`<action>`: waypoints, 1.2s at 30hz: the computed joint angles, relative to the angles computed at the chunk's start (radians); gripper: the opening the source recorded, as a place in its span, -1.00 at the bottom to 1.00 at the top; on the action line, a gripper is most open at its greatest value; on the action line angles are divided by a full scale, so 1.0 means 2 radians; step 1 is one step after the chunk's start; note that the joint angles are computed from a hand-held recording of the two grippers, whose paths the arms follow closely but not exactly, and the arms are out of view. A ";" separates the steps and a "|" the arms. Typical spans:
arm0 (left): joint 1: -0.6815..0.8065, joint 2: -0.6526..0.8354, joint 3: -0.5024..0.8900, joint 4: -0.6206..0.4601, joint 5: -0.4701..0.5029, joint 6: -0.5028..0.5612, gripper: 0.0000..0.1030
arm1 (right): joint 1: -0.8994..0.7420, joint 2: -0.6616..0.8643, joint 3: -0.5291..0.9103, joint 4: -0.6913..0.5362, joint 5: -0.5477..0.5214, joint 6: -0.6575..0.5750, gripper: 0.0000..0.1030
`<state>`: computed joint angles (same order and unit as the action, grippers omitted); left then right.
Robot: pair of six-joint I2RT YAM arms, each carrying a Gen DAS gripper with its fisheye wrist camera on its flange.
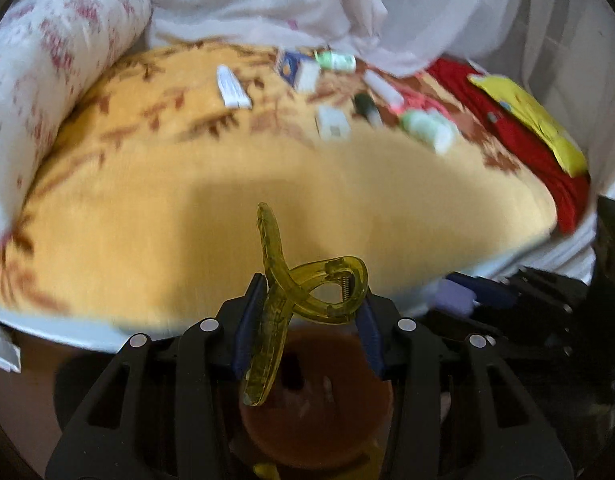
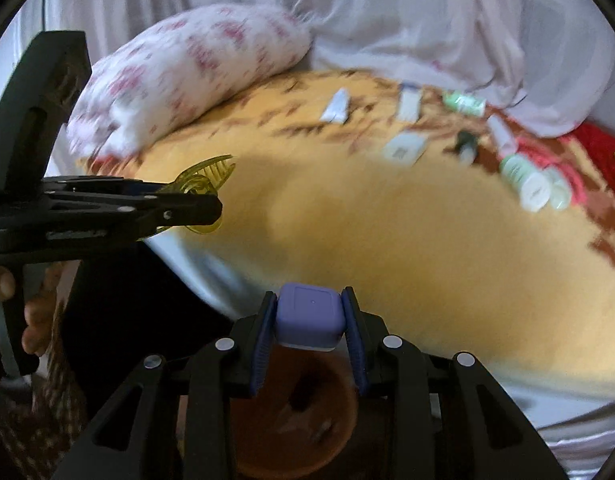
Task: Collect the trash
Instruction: 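Carry both items over the orange bin and open both tools, then grasp the white ointment tube with the left tool while the right tool grasps the blue-white box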
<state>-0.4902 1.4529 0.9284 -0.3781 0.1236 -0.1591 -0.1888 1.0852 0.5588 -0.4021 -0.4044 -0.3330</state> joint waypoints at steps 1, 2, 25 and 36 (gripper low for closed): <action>-0.003 -0.009 -0.014 -0.004 0.003 -0.001 -0.17 | 0.003 -0.002 -0.007 -0.004 0.000 -0.002 -0.36; -0.006 -0.013 -0.028 -0.010 0.008 -0.001 -0.17 | 0.008 -0.002 -0.018 -0.007 0.002 -0.004 -0.36; 0.016 0.002 -0.054 -0.033 0.029 0.001 0.51 | 0.001 0.072 -0.080 0.047 0.042 0.003 0.09; 0.053 0.078 0.108 0.005 -0.011 -0.007 0.51 | -0.073 0.014 -0.010 0.011 -0.003 -0.027 0.14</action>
<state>-0.3835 1.6082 1.1448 -0.3680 0.1021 -0.1737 -0.3358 1.1140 0.5390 -0.3794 -0.4107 -0.3869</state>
